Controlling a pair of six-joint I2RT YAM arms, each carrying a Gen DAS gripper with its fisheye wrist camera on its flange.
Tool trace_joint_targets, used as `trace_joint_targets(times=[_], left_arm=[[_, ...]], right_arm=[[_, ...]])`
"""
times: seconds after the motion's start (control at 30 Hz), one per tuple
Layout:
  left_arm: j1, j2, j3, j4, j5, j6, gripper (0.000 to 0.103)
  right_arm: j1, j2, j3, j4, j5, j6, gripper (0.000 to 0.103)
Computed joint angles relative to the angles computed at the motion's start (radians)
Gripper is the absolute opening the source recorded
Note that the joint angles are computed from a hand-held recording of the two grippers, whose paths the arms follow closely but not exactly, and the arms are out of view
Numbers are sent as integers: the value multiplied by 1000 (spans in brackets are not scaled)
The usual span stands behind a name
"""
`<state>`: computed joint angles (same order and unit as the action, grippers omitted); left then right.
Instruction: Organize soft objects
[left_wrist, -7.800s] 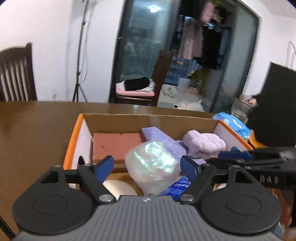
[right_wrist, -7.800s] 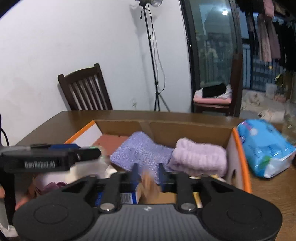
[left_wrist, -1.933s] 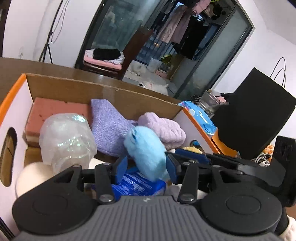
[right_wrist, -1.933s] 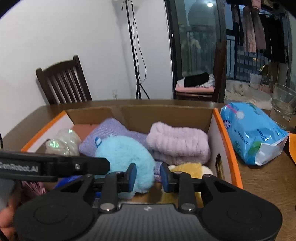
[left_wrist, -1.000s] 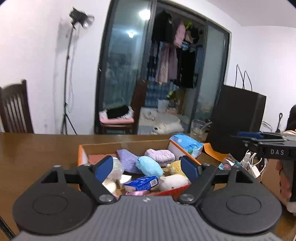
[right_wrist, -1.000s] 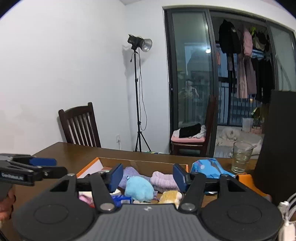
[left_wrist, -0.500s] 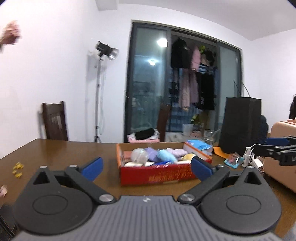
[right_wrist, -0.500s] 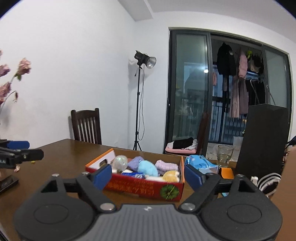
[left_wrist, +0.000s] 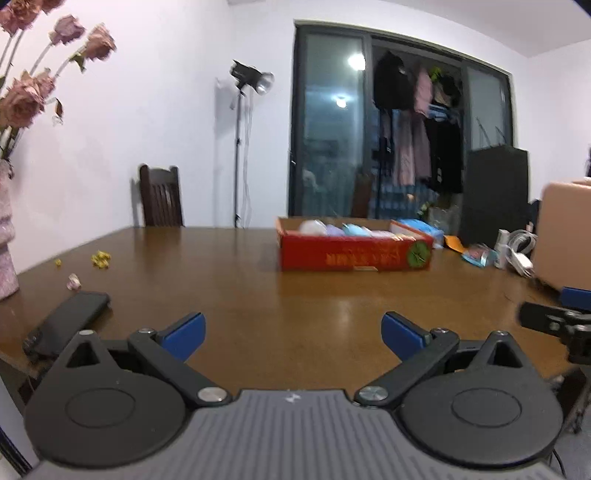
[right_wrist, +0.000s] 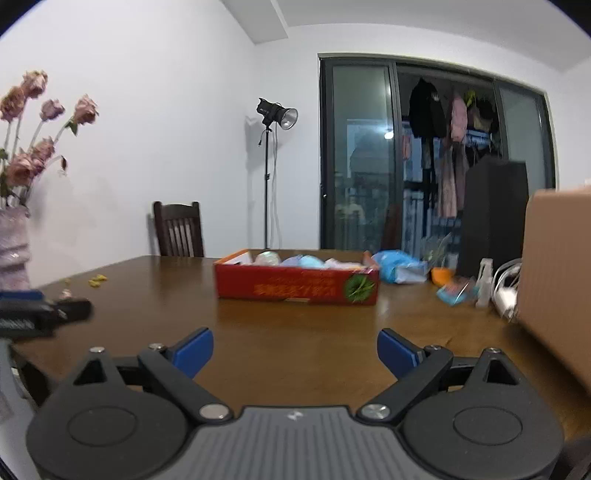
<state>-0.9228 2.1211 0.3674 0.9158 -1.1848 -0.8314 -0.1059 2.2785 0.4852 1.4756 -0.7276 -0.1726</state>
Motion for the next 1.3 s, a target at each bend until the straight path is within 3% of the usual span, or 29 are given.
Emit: trace_joint_targets(times=[0.17,0.57,1.3], left_arm=[[4,18,7,83,6,44,103],[-10,5,4,67,-16,36,103],[-10,-8,-9,70,-10,45,103]], right_arm=[[31,-3,-17,30,23,-14,96],[33,-21,3,-21,43,28,101],[36,3,11,-5,60,42,102]])
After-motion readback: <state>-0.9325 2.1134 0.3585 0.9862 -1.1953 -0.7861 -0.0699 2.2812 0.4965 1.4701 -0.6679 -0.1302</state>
